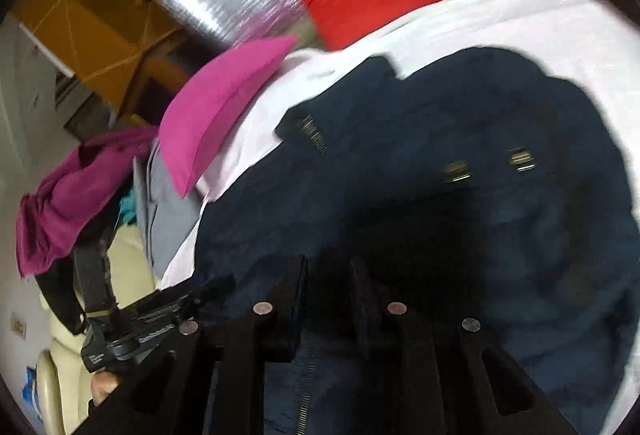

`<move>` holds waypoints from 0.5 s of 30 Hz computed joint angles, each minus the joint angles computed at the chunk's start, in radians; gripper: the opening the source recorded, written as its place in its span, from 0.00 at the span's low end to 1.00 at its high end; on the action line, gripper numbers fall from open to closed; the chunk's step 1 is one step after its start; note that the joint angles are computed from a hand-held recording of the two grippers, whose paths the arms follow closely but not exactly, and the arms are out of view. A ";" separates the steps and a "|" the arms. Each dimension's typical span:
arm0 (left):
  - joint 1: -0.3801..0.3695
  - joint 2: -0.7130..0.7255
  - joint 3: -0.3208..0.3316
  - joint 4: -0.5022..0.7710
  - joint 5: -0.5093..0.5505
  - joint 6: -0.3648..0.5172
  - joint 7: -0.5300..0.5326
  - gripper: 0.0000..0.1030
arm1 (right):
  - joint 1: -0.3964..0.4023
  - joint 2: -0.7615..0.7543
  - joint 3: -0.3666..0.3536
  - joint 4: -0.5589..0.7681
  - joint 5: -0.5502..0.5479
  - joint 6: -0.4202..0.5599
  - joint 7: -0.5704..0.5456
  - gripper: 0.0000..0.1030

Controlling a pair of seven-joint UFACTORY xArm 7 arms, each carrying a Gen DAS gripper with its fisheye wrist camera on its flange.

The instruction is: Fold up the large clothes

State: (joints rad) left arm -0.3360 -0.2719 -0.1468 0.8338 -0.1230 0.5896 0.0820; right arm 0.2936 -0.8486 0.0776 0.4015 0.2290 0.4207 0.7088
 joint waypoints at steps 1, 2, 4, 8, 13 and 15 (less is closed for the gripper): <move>0.004 -0.001 -0.003 -0.002 0.010 0.002 -0.005 0.60 | 0.010 0.030 0.000 0.009 0.005 -0.004 0.000 0.24; 0.005 -0.001 -0.004 -0.002 0.018 0.002 -0.007 0.60 | 0.016 0.051 0.001 0.015 0.010 0.005 0.003 0.23; 0.008 0.002 -0.009 -0.001 0.036 0.002 -0.010 0.60 | 0.038 0.070 -0.009 0.009 0.032 0.012 0.004 0.24; 0.012 0.009 -0.024 -0.003 0.087 0.014 -0.016 0.61 | 0.065 0.075 -0.025 -0.005 0.060 0.052 -0.008 0.21; 0.011 0.001 -0.040 -0.026 0.163 0.006 -0.010 0.62 | 0.076 0.067 -0.049 -0.020 0.101 0.065 -0.018 0.14; 0.001 -0.001 -0.020 -0.022 0.127 0.010 0.014 0.62 | 0.088 0.055 -0.074 -0.013 0.120 0.084 -0.047 0.14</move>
